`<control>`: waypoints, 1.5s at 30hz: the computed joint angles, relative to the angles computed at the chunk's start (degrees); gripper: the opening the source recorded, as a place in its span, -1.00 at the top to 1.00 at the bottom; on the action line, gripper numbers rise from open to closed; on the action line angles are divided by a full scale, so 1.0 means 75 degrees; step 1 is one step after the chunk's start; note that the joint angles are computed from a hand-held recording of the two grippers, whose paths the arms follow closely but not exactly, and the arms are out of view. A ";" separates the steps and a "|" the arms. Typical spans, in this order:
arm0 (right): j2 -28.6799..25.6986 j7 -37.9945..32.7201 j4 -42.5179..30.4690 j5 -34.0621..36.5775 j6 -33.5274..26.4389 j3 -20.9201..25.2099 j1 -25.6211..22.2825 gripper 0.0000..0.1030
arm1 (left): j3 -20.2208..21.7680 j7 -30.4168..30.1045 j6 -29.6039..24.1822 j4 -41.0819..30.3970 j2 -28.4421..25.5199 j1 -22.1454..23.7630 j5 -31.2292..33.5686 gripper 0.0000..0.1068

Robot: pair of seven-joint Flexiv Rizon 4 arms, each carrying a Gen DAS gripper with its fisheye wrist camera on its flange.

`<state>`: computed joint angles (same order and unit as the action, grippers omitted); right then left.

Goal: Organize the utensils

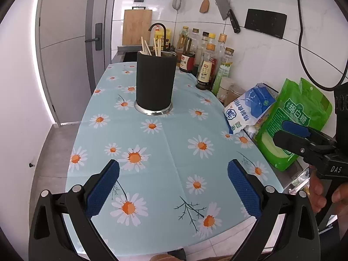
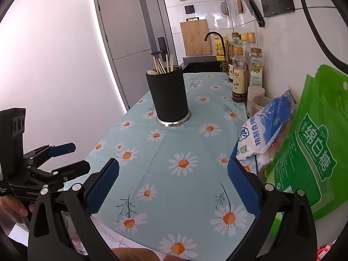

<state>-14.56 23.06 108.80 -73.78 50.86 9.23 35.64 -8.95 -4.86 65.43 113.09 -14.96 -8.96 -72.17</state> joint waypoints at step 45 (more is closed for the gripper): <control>-0.0079 -0.0155 -0.0005 0.0269 0.0029 -0.0014 0.0048 -0.91 | -0.0025 -0.0184 -0.0083 -0.0087 -0.0120 0.0085 0.0152 -0.81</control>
<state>-15.15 21.90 108.76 -71.76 51.08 9.13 36.00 -9.14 -6.24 64.80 112.43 -15.86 -8.32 -71.02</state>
